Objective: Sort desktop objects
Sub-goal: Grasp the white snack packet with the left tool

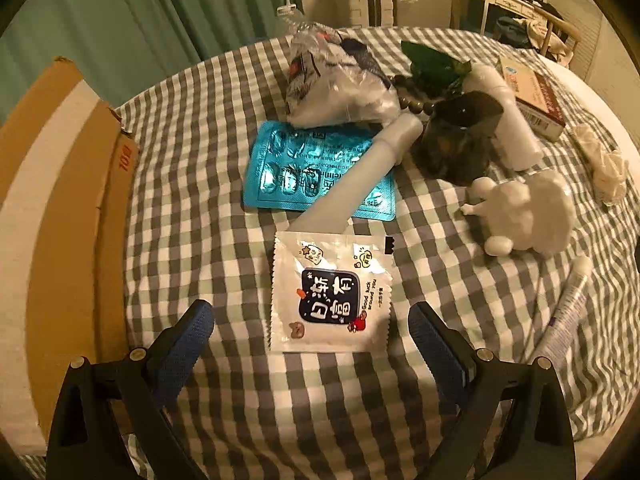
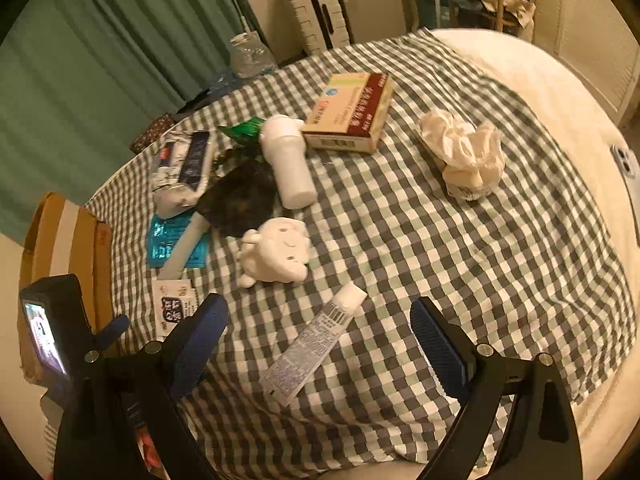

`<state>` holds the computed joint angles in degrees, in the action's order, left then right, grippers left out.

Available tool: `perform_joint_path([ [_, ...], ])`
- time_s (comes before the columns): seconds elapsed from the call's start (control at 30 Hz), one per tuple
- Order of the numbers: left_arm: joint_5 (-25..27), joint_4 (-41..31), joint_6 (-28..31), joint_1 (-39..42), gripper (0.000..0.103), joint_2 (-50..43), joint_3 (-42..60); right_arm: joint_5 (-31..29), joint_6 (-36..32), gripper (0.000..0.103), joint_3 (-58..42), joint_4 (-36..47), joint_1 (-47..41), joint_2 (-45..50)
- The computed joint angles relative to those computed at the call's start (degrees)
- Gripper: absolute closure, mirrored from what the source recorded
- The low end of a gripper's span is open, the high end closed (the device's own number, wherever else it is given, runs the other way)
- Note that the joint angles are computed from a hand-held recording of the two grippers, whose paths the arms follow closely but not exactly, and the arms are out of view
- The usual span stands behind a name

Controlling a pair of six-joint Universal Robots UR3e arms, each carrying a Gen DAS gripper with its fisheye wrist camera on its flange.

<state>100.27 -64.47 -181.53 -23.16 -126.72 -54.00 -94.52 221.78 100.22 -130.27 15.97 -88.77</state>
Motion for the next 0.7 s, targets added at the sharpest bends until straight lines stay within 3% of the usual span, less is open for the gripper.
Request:
perform_joint_path([
  [0.37, -0.46, 2.86, 0.77, 0.22, 0.006, -2.23, -0.58, 2.13, -0.13, 0.01, 3.65, -3.15, -1.39, 0.76],
  [0.53, -3.92, 3.56, 3.11, 0.45, 0.054, 0.06, -2.94, 2.75, -0.55, 0.01, 3.63, -3.75, -1.27, 1.71],
  [0.7, -4.39, 2.21, 2.27, -0.52, 0.063, 1.01, -3.15, 3.28, -0.79, 0.01, 4.15, -4.47, -1.5, 1.77],
])
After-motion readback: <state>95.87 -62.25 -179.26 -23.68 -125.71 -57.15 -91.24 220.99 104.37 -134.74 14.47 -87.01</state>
